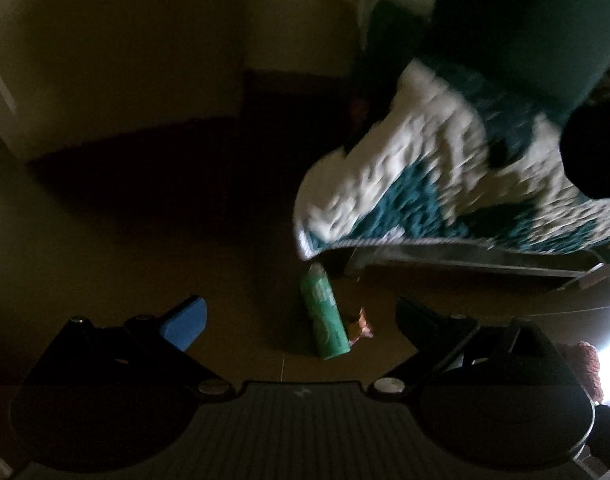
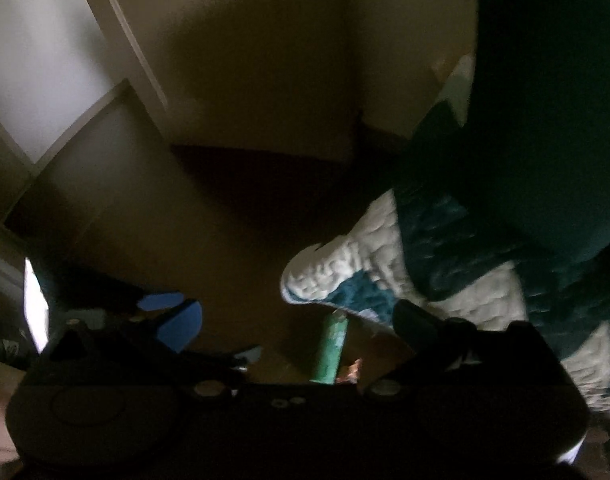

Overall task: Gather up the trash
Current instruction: 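Grasp the green cup with the left tool while the right tool grasps the orange wrapper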

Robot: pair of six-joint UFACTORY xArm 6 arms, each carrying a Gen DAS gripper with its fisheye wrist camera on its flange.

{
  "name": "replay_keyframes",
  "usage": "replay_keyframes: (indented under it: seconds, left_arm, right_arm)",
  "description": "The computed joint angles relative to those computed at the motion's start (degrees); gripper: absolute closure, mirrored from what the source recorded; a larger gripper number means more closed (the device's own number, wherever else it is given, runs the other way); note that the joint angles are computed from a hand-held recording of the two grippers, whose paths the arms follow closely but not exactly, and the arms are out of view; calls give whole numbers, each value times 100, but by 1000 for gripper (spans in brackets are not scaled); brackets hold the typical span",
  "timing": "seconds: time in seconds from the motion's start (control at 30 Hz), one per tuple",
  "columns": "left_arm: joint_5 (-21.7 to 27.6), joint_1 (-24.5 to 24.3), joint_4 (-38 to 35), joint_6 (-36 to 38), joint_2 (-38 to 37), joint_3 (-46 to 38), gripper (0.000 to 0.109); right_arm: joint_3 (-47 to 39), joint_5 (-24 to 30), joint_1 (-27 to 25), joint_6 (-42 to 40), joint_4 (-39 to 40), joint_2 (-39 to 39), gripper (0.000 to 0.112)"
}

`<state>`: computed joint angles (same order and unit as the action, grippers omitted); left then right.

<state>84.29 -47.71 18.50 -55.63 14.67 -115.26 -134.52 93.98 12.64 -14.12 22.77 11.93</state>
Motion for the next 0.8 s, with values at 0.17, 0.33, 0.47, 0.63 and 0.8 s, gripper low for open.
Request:
replay_keyframes:
  seconds: [0.17, 0.33, 0.47, 0.63, 0.8]
  left_arm:
    - [-902, 307, -436, -212, -336, 1292, 7]
    - [-1579, 645, -925, -319, -341, 2111, 7]
    - [-1694, 831, -1157, -288, 64, 2127, 7]
    - [-1831, 1013, -1308, -120, 657, 1885, 7]
    - [-1596, 1073, -1440, 239, 1567, 1168, 7]
  right_arm:
    - [1274, -574, 266, 185, -144, -245, 13]
    - [2672, -1131, 272, -229, -233, -616, 20]
    - [3555, -1563, 174, -544, -308, -788, 26]
    - [4526, -2241, 88, -1559, -349, -916, 28]
    - [5379, -3000, 107, -2388, -554, -733, 30]
